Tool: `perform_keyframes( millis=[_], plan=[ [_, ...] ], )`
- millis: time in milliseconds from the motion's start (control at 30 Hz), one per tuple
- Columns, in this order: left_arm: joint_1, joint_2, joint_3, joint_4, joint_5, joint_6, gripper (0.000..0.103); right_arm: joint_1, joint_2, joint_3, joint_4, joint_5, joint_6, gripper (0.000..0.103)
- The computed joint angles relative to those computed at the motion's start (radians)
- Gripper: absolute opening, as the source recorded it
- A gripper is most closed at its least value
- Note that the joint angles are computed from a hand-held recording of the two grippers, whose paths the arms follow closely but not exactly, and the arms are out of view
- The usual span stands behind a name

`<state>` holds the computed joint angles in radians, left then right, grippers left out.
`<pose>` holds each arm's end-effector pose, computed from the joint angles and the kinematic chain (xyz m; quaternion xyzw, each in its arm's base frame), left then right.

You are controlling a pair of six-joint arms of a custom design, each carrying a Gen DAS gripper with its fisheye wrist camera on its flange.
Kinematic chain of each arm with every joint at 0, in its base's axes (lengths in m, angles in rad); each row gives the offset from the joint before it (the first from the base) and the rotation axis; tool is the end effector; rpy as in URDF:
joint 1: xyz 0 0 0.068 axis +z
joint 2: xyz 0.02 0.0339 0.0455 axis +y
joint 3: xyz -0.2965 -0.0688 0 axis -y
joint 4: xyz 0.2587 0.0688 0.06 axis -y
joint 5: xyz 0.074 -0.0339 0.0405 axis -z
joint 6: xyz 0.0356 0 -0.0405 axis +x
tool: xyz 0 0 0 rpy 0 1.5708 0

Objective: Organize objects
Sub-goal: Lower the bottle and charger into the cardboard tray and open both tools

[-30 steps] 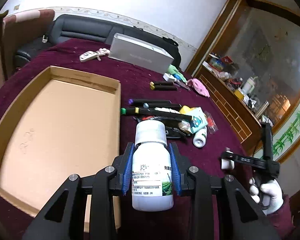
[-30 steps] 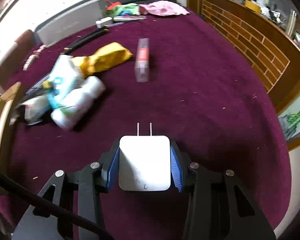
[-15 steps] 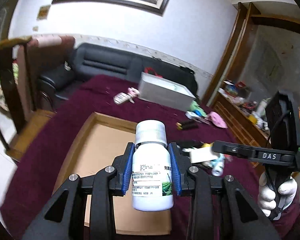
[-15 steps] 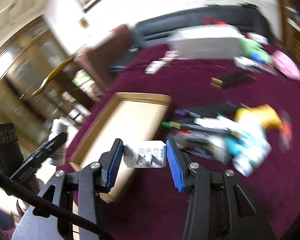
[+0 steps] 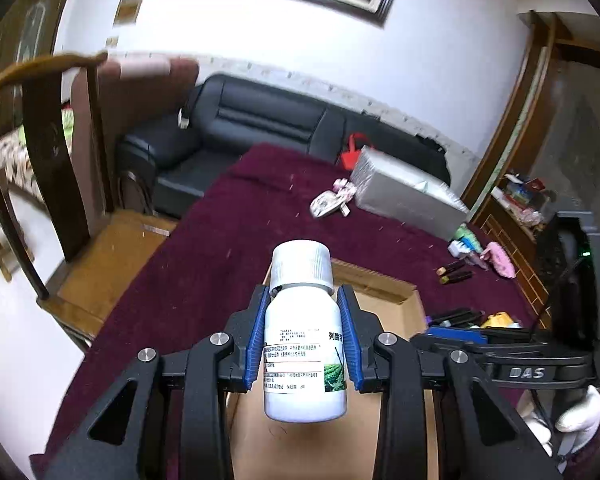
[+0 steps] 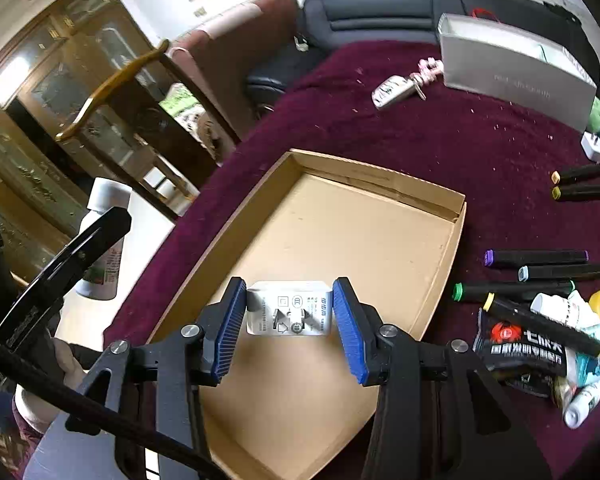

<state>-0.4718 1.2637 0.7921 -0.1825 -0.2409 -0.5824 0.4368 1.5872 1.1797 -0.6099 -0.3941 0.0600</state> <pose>0.2482 -0.1171 0.2660 -0.1023 0.8860 -0.1278 0.4338 0.3044 0.1572 0.2716 -0.2292 0.9166 0.2484 0.2134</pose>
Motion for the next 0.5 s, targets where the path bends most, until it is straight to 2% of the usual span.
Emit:
perform_keyframes(
  millis=[100,233,500],
  plan=[
    [0.054,0.094,0.011,0.033,0.086,-0.012,0.029,-0.021,0.086,0.055,-0.023,-0.01,0.006,0.044],
    [0.055,0.223,0.071,0.047,0.154,-0.023,0.029,-0.02,0.141,0.103,-0.051,0.032,0.013,0.044],
    [0.015,0.436,0.286,-0.063,0.202,-0.016,0.029,-0.069,0.221,0.182,-0.081,0.056,0.018,0.044]
  ],
)
